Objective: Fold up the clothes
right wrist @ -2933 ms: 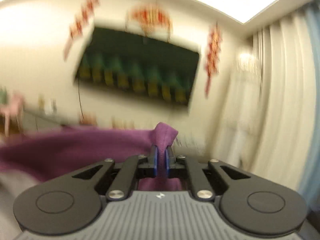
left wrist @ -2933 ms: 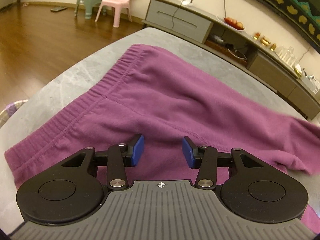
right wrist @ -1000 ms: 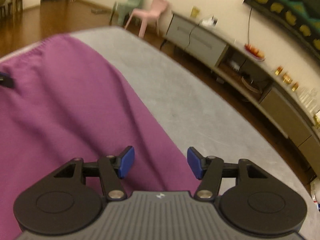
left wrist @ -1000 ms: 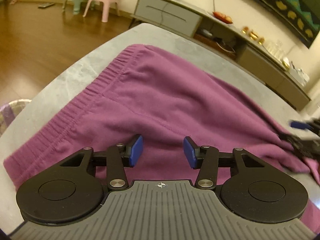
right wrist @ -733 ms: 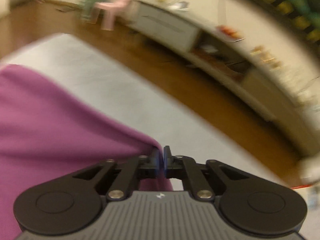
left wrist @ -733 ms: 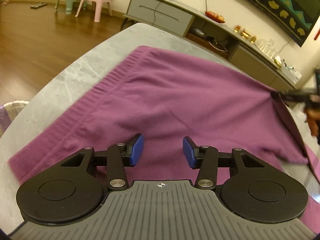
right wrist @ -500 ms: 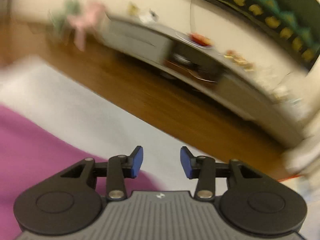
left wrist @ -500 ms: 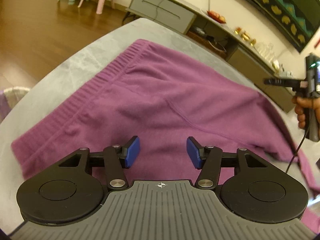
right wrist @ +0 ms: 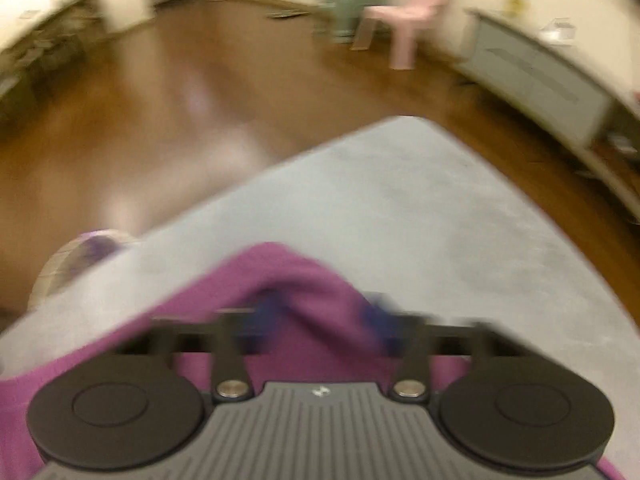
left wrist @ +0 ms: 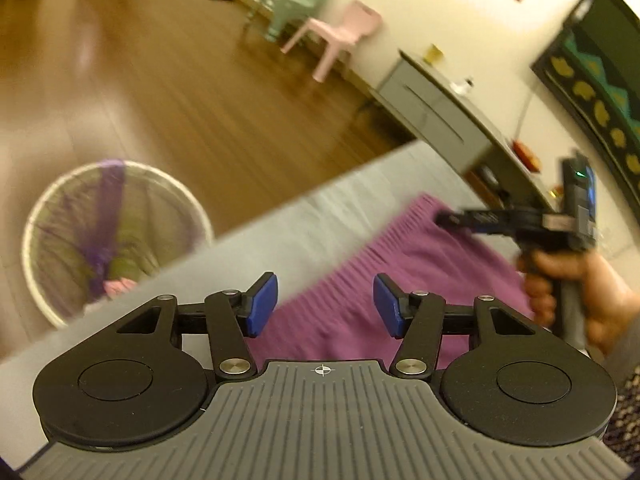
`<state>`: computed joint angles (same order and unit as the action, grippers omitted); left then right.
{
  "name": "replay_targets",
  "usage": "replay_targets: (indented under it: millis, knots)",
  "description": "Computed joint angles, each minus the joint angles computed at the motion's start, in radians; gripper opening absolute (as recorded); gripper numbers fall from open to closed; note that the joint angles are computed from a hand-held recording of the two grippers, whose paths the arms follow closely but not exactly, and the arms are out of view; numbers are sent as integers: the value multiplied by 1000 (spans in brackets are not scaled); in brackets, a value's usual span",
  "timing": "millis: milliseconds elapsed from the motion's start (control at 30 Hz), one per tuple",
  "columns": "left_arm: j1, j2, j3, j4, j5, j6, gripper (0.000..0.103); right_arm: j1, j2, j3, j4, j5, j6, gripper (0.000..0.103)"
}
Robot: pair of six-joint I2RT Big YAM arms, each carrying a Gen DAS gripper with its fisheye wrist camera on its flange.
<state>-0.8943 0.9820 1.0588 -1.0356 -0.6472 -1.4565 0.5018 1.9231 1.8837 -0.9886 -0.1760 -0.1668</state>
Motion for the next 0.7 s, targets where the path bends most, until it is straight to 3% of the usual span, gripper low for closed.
replay_targets:
  millis: [33, 100, 167, 233, 267, 300, 367, 400, 433, 500, 533, 567, 700]
  knots:
    - [4, -10, -6, -10, -8, -11, 48, 9, -10, 5, -20, 16, -85, 1]
    - [5, -24, -14, -5, -5, -20, 48, 27, -109, -93, 74, 28, -126, 1]
    - [-2, -27, -15, 9, -15, 6, 48, 29, -245, -250, 280, 15, -157, 1]
    - [-3, -10, -5, 27, -12, 58, 49, 38, -327, -362, 468, 74, -205, 1]
    - [0, 3, 2, 38, 2, 88, 49, 44, -318, -369, 513, 135, -206, 2]
    - [3, 17, 9, 49, 16, 117, 49, 58, -286, -350, 512, 240, -207, 4]
    - [16, 40, 16, 75, 71, 179, 48, 71, -222, -291, 377, 394, -243, 25]
    - [14, 52, 22, 80, 72, 200, 48, 78, -192, -264, 317, 470, -256, 24]
    - [6, 63, 34, 79, 54, 231, 48, 66, -217, -273, 307, 479, -183, 24]
    - [-14, 86, 61, 75, 11, 298, 49, 10, -352, -362, 353, 349, 6, 38]
    - [-24, 97, 73, 77, -6, 335, 49, -31, -434, -416, 358, 280, 83, 53]
    - [-32, 106, 80, 90, -10, 372, 51, -71, -512, -468, 348, 238, 110, 59]
    - [-40, 140, 92, 163, 56, 482, 52, -273, -799, -647, 211, 224, 2, 62]
